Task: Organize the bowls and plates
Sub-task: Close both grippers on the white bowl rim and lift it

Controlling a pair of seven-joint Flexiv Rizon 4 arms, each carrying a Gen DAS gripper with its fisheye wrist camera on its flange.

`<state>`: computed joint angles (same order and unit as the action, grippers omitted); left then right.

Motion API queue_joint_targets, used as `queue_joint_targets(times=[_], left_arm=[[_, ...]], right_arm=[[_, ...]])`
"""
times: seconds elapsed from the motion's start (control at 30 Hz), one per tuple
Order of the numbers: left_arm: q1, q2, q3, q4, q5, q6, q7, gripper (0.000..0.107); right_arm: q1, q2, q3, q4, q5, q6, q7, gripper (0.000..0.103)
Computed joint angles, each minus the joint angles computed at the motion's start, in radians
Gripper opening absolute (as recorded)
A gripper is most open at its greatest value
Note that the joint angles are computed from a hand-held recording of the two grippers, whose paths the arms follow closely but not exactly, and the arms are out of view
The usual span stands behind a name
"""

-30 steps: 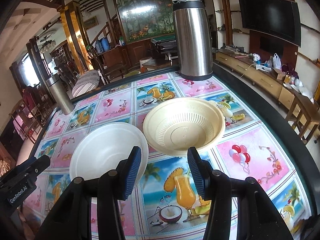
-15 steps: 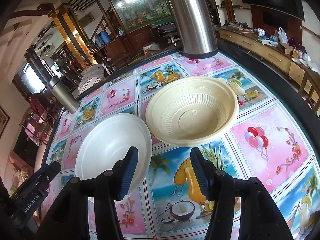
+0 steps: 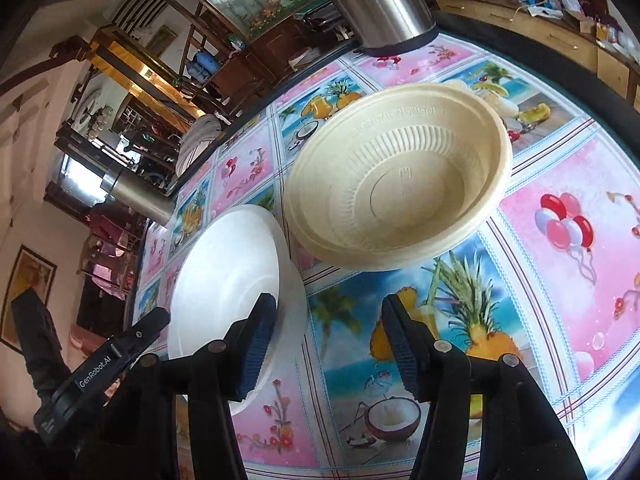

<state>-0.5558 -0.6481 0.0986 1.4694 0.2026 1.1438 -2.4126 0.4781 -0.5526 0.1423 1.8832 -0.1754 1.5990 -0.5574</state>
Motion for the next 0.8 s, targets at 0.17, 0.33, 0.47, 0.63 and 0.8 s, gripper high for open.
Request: queue_joint_targets(times=[0.17,0.33,0.47,0.63,0.8], left_arm=[[0.005,0.007,-0.009,0.008,-0.004,0.014,0.01,0.051],[0.031,0.012,-0.044,0.038,-0.042,0.078,0.044,0.051],[0.051,0.007,-0.079,0.052,-0.09,0.122,0.097,0.051],[0.076,-0.022,-0.128,0.052,-0.179,0.126,0.187,0.051],[0.043,-0.03,-0.095,0.049,-0.201,0.136,0.205,0.051]], right_arm=[[-0.037,-0.012,0.05,-0.003,0.023,0.033,-0.013,0.058],[-0.027,-0.011,0.047,-0.001,0.025,0.051,-0.018,0.056],[-0.031,-0.019,0.053,-0.008,0.029,0.044,-0.018,0.048],[-0.007,-0.019,0.024,-0.007,0.024,0.042,-0.014,0.04],[0.016,-0.018,-0.003,-0.005,0.019,0.044,-0.006,0.03]])
